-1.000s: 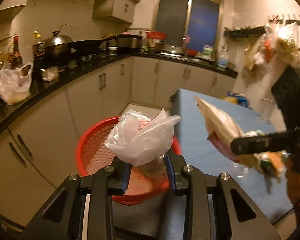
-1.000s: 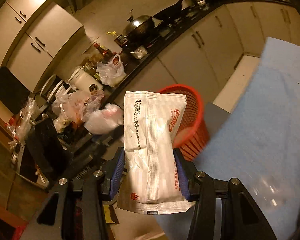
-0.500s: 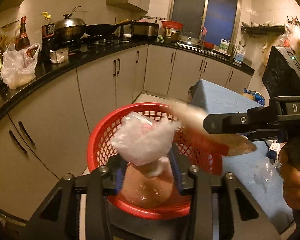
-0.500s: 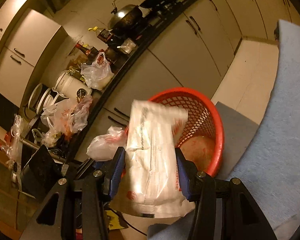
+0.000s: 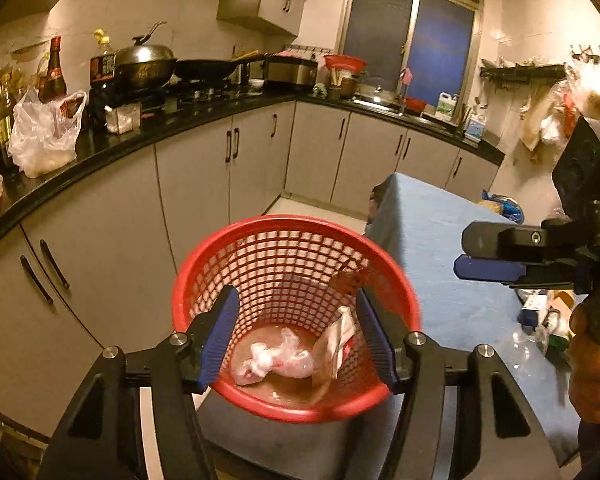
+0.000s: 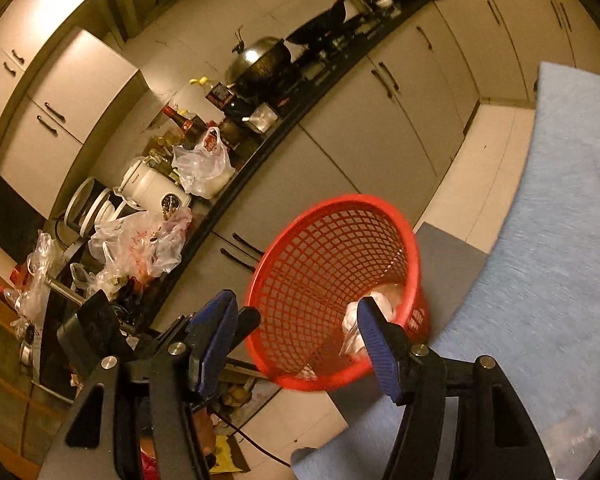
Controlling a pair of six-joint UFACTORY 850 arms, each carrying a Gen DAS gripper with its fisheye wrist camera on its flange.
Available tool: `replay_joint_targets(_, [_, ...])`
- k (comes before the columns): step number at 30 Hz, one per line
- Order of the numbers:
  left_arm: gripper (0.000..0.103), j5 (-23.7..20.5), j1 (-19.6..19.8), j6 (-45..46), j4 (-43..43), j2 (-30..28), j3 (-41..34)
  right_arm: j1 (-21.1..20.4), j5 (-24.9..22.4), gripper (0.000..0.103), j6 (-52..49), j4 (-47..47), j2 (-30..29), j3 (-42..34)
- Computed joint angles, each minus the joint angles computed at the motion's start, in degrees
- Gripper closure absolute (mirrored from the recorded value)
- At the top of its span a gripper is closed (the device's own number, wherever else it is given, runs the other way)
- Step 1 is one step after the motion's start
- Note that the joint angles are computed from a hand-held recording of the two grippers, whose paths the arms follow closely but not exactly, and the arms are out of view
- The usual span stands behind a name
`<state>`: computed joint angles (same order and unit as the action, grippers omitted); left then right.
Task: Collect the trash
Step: 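Grasp the clear plastic cup with the left tool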
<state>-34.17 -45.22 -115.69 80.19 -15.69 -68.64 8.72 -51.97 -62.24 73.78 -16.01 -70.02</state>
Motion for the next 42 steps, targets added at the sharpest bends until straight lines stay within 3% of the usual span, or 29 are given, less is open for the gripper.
replay_joint_targets(7, [0.041, -0.59, -4.57, -1.11, 1.28, -0.99, -1.63, -3.90, 2.15, 0.033, -6.60, 2.76, 8.53, 9.94])
replay_joint_targets(14, [0.040, 2.39, -8.73, 1.32, 0.23, -4.67, -5.61, -11.67, -0.79, 0.033, -10.43, 5.42, 14.42, 17.57])
replay_joint_targets(22, [0.039, 8.41, -10.96, 11.75, -8.66, -12.75, -14.51, -22.58, -1.48, 0.032, -14.65, 6.75, 21.30, 25.79])
replay_joint_targets(28, [0.037, 11.50, -11.18, 23.13, -19.21, -18.01, -21.35, -30.21, -3.28, 0.032, -14.20, 6.01, 22.54, 27.77])
replay_joint_targets(32, [0.037, 12.84, -11.11, 28.03, -22.35, -20.40, -25.10, -34.45, -2.07, 0.032, -13.30, 6.91, 22.99, 27.81])
replay_joint_targets(36, [0.038, 6.26, -11.96, 35.32, -25.45, -25.83, -33.34, -36.46, 0.54, 0.031, -11.19, 6.01, 22.90, 27.18])
replay_joint_targets(40, [0.065, 2.34, -11.73, 46.36, -32.70, -30.95, -40.97, -37.68, 0.81, 0.031, -10.57, 5.86, 22.52, 26.93])
replay_joint_targets(42, [0.075, -2.71, -11.86, 49.15, -33.34, -34.09, -45.61, -37.52, 1.17, 0.031, -9.67, 4.71, 21.86, 26.26])
